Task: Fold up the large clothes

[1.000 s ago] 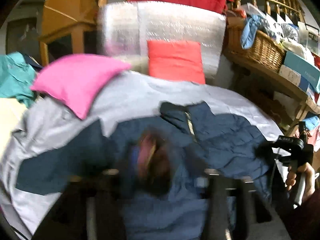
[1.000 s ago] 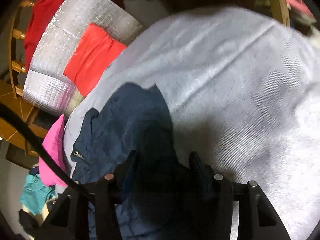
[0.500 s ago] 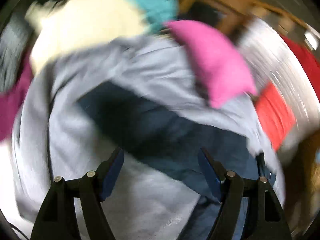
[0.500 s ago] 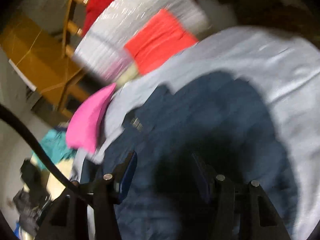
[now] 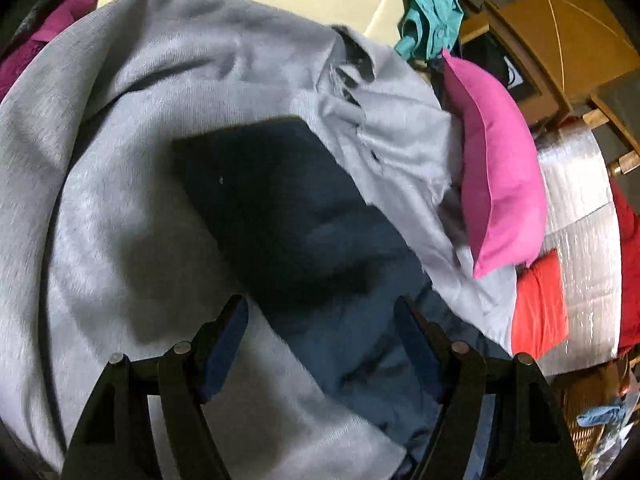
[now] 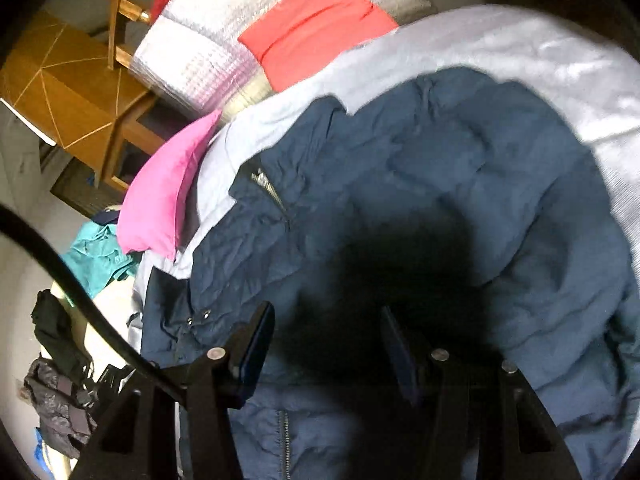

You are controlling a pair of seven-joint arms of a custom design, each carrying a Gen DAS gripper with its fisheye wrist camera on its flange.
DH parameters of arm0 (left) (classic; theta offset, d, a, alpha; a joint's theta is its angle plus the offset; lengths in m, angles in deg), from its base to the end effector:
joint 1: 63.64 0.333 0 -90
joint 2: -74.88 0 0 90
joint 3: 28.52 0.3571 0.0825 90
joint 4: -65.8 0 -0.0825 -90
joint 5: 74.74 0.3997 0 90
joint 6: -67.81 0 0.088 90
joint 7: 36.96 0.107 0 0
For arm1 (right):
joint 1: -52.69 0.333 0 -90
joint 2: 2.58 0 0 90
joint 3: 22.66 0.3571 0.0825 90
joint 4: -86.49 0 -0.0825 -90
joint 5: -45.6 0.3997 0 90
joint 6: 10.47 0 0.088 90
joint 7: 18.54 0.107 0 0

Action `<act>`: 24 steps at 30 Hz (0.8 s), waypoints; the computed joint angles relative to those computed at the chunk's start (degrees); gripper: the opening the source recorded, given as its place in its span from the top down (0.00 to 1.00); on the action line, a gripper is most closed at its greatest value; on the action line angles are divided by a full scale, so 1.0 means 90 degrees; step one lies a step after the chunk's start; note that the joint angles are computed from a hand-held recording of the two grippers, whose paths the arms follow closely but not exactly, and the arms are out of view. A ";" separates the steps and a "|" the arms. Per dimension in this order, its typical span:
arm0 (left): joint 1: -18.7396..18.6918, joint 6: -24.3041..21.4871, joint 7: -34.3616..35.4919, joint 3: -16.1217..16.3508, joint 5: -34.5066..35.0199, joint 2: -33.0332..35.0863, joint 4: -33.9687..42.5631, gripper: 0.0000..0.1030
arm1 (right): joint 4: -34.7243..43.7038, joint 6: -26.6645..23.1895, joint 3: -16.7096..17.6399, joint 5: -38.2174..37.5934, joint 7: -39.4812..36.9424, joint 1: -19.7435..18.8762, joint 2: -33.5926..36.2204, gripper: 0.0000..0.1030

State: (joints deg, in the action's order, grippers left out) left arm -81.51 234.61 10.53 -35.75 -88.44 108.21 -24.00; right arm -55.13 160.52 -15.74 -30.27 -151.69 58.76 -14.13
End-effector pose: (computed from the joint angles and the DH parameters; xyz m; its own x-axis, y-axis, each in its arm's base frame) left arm 0.7225 -0.2979 0.4202 0.3128 -0.7050 0.6365 -0.7404 -0.6007 -0.3015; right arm 0.4434 0.1736 0.4391 -0.5190 -0.6222 -0.5861 -0.4113 0.7828 -0.4669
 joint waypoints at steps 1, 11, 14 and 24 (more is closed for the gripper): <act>-0.0063 -0.0044 -0.0067 0.0095 0.0063 0.0044 0.0064 0.30 | -0.0046 -0.0078 0.0014 -0.0051 0.0064 -0.0015 -0.0098 0.43; -0.0829 0.0003 -0.0664 0.1040 0.1169 0.0106 0.0379 0.89 | -0.0442 -0.0534 0.0107 -0.0204 0.0383 -0.0121 -0.0767 0.43; -0.1201 0.0424 -0.0754 0.1326 0.1728 -0.0123 0.0288 0.90 | -0.0606 -0.0700 0.0163 -0.0269 0.0630 -0.0177 -0.1032 0.43; -0.2465 0.1863 0.0475 0.1614 0.2724 -0.0390 0.0406 0.90 | -0.1261 -0.0973 0.0292 -0.0055 0.0946 -0.0362 -0.1961 0.43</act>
